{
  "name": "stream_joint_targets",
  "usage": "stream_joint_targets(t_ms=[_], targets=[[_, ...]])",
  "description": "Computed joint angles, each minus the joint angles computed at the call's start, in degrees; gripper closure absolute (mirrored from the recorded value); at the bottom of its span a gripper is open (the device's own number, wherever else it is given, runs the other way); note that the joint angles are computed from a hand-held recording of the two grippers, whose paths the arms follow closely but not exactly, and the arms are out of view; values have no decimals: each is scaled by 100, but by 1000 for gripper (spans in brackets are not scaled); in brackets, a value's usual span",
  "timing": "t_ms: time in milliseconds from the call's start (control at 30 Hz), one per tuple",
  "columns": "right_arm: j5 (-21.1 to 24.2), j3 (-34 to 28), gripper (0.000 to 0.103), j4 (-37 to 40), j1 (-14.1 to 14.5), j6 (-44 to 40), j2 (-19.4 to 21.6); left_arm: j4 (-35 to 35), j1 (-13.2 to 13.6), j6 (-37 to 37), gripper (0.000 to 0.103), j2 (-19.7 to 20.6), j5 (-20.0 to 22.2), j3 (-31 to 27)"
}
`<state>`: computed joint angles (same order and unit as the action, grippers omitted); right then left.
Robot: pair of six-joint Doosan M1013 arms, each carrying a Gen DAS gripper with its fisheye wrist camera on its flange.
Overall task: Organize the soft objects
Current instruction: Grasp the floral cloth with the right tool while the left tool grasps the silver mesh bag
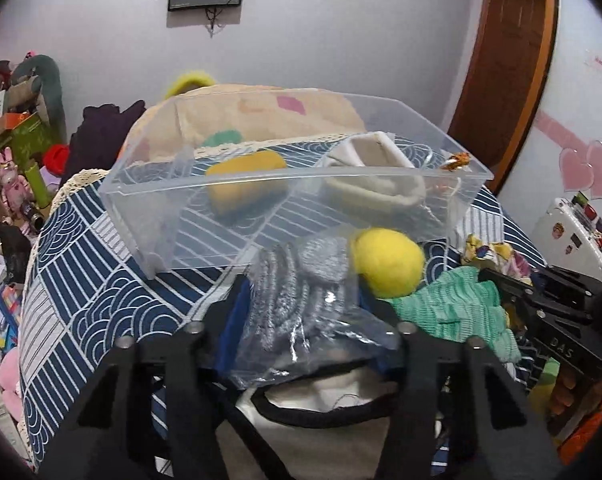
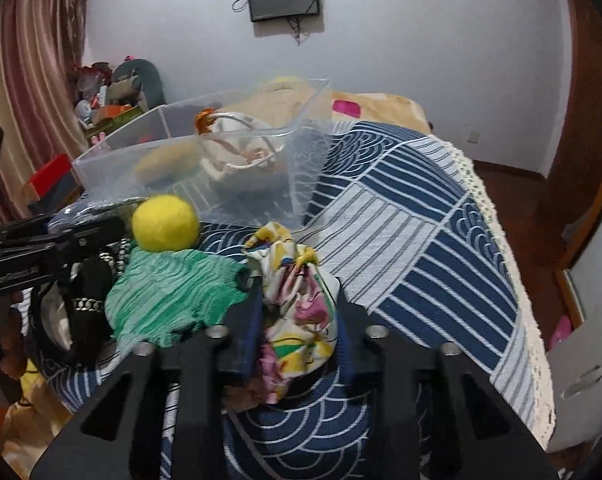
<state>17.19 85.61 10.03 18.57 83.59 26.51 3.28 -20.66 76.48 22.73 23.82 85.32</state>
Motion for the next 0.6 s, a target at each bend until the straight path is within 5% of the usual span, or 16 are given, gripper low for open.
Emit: stream_joint_targets(t_ms=[200,600], targets=[[-29,32,92,295,0,-449,-13,497,-61,-296,70,-107,-180,149],[-493,155,93,559,16,-669,-216,337,42,-227,72,-495,-738,494]])
